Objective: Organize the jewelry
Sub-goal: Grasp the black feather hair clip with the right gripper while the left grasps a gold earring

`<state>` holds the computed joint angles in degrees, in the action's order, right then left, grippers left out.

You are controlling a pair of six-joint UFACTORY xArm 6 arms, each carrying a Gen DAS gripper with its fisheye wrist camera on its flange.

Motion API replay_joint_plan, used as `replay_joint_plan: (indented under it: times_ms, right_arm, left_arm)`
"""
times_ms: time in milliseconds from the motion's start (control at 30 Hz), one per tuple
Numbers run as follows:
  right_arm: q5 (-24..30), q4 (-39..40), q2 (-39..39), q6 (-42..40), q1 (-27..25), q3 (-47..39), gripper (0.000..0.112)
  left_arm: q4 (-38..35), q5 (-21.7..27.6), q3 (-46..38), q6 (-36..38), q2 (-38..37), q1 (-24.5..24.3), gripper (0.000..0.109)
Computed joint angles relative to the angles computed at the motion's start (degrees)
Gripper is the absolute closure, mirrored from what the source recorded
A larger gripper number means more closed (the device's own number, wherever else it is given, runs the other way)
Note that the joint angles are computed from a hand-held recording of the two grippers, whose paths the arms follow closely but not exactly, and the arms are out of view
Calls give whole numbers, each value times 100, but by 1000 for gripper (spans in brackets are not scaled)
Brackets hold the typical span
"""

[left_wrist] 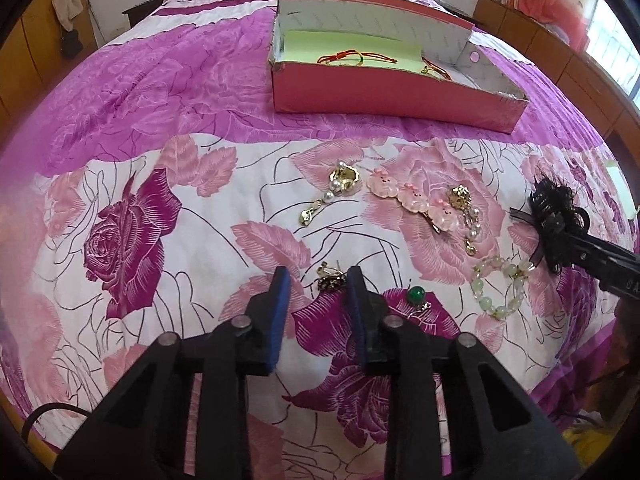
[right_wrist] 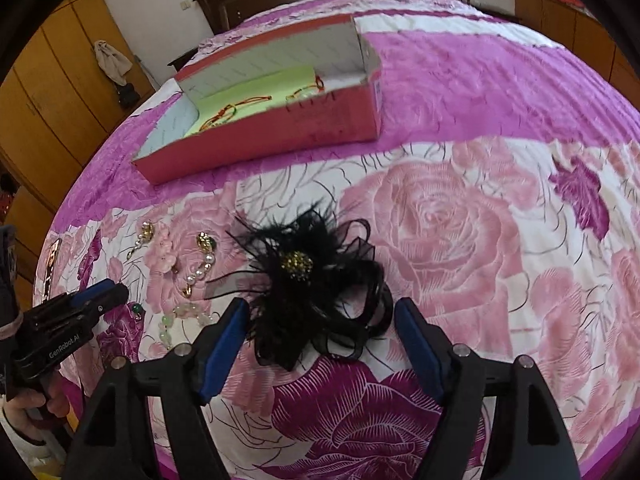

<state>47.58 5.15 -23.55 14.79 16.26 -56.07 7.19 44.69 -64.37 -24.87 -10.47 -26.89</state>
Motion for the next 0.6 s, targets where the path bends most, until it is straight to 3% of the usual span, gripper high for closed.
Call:
replay_joint_plan:
  times_ms: [200, 367, 600]
  right_arm:
    - [-116, 118, 37, 22, -29, 88, 36]
    - [-216, 40, 8, 111, -86, 189, 49]
    - [-319, -38, -33, 87, -110, 259, 56]
  left_arm:
    - [22, -44, 2, 79, 53, -73, 103]
    - [71, -78, 29, 87, 49, -94, 103]
    - [77, -122, 49, 122, 64, -85, 103]
